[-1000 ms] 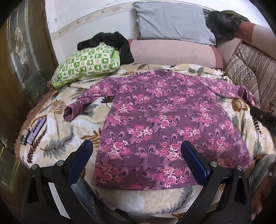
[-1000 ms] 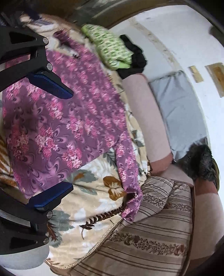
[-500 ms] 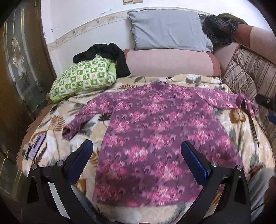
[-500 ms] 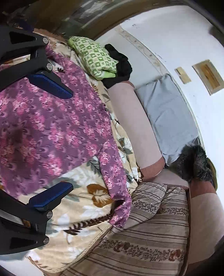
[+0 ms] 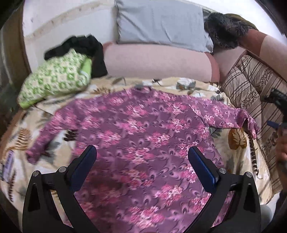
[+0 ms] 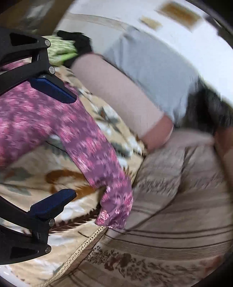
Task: Fold small clothes
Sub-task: 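Grasp the sleeve cuff with the right gripper and lift it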
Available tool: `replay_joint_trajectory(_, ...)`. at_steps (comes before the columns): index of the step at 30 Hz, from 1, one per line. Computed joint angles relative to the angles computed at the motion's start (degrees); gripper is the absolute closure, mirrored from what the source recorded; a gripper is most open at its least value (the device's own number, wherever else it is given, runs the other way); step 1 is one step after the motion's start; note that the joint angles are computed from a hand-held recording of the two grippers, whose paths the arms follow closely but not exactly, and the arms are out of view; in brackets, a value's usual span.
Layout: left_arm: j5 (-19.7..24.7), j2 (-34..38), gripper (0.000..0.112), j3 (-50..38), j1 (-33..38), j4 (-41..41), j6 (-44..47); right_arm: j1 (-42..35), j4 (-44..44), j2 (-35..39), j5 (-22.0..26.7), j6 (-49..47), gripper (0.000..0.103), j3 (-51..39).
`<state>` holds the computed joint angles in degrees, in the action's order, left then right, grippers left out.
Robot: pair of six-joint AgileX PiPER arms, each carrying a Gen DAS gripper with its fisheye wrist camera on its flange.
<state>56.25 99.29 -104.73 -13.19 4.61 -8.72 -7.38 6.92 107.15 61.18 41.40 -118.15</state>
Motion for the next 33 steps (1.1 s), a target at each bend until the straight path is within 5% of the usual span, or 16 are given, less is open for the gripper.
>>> replay_joint_trajectory(2,-0.5,2.1,0.01,-0.5,0.5,-1.3,0.8,-1.9,-2.9,6.6,2.8,2.1,0.012,-6.8)
replay_joint_trajectory(5,-2.6,4.8,0.01,0.3,1.4,-3.0,2.3,-6.6,4.8,13.6,2.9,1.0,0.033,-10.0)
replay_joint_trajectory(10,-6.1,6.4,0.01,5.2,3.4,-6.6,4.9,-11.9,16.2,9.9,-8.8,-1.2,0.037,8.3)
replay_joint_trajectory(15,-5.4,8.2,0.01,5.3,5.1,-8.3,6.3,-16.4,23.3,9.8,-15.7,-4.4,0.038,14.9)
replay_joint_trajectory(16,-5.4,8.3,0.01,5.4,5.4,-8.5,6.1,-16.4,22.4,10.0,-16.3,-3.6,0.045,14.8)
replay_joint_trajectory(19,-5.3,8.5,0.01,5.9,5.9,-8.5,5.8,-14.9,13.0,11.3,-14.4,3.2,0.079,11.7)
replay_joint_trajectory(22,-5.4,8.4,0.01,6.1,6.0,-8.6,5.8,-12.7,5.6,6.5,-17.7,8.4,0.088,15.0)
replay_joint_trajectory(27,-6.1,8.0,0.01,6.3,5.7,-8.3,6.4,-1.7,-20.4,0.6,-13.7,16.7,0.09,9.8)
replay_joint_trajectory(29,-6.2,7.8,0.01,6.1,5.8,-8.6,6.6,7.2,-31.3,1.5,-9.6,13.6,0.09,2.3)
replay_joint_trajectory(33,-6.1,7.6,0.01,5.3,6.8,-9.5,6.9,23.6,-40.2,0.6,-10.7,6.5,0.09,1.2)
